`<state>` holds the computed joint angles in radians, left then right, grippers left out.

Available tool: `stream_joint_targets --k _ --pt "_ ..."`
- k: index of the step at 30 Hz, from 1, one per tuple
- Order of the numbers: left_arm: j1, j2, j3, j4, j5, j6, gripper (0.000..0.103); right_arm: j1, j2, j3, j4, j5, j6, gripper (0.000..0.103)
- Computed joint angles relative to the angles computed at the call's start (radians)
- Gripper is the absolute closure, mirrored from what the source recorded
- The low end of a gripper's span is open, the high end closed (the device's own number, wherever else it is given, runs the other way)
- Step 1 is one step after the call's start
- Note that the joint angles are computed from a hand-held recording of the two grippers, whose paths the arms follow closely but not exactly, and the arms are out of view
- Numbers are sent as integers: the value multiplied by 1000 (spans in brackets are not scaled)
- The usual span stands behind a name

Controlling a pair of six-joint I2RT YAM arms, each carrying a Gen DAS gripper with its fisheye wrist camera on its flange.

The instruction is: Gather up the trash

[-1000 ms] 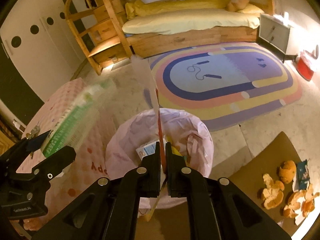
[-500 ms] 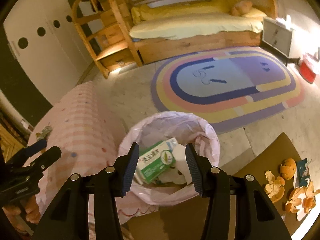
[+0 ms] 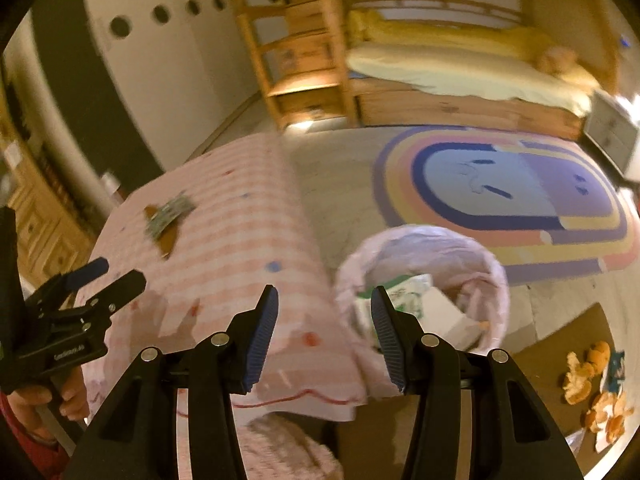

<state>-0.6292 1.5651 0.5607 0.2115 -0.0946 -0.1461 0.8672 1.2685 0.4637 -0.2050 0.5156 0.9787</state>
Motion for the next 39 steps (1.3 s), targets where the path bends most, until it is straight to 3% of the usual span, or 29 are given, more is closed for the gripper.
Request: stream_joint_targets --k 10,17,25,29,35,37,39 --pt "378 -147 -154 9 98 114 9 36 354 348 48 -53 -184 53" --pt "603 -45 -97 21 202 176 9 -12 595 595 68 -137 -290 53" --pt "683 89 8 21 221 211 9 -76 847 891 17 -224 -364 53" --pt "711 140 44 24 227 216 9 -94 941 1017 -16 -231 -377 38" --pt "724 181 71 19 238 218 9 -145 1058 1174 -77 -294 -311 38" --pt "728 186 71 16 245 221 9 -162 1076 1184 -72 -342 -280 41" --pt "733 187 67 18 249 225 9 -162 1069 1161 -31 -372 -279 54"
